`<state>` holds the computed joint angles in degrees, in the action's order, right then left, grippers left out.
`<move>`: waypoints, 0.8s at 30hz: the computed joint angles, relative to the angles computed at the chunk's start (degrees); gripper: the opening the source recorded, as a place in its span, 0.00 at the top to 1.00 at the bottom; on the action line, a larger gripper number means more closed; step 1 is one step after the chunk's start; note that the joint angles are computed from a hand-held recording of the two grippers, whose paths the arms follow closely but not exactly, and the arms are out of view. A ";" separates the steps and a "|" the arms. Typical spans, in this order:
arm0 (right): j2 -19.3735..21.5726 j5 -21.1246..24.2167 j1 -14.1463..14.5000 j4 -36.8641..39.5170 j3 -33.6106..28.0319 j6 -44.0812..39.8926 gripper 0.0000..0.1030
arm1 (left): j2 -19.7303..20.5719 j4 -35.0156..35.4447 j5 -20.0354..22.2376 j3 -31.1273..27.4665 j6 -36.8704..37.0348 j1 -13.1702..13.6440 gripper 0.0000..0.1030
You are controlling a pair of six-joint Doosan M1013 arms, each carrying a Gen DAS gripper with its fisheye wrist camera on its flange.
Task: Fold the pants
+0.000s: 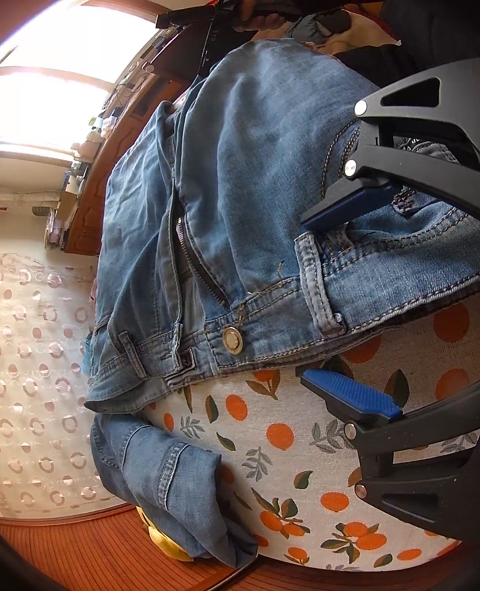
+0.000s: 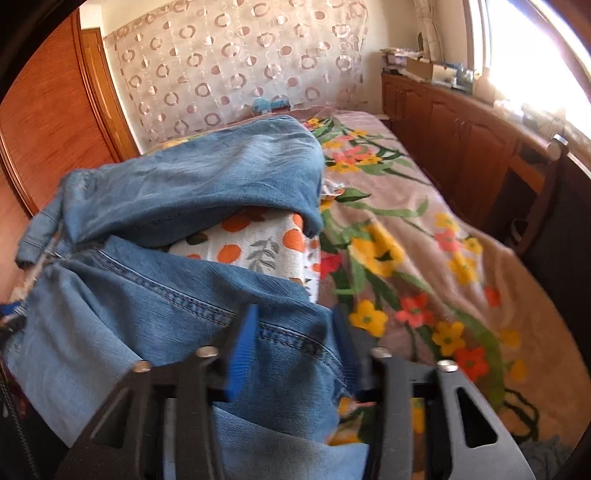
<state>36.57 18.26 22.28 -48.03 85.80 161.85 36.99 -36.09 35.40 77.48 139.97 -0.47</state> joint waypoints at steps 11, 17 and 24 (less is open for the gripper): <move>-0.73 5.11 1.26 -13.52 -1.70 8.99 0.96 | -0.21 0.21 -0.90 0.55 0.63 -0.08 0.24; 0.79 7.98 1.51 -18.66 -5.04 13.39 0.96 | -0.28 -0.03 -1.27 0.75 1.00 -0.08 0.24; 4.12 10.29 1.95 -14.27 -9.42 6.66 0.95 | -0.34 -0.44 -1.42 0.90 1.31 -0.06 0.24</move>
<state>40.69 28.54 24.23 -62.30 76.38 168.51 36.66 -36.53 33.98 78.38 141.28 -0.53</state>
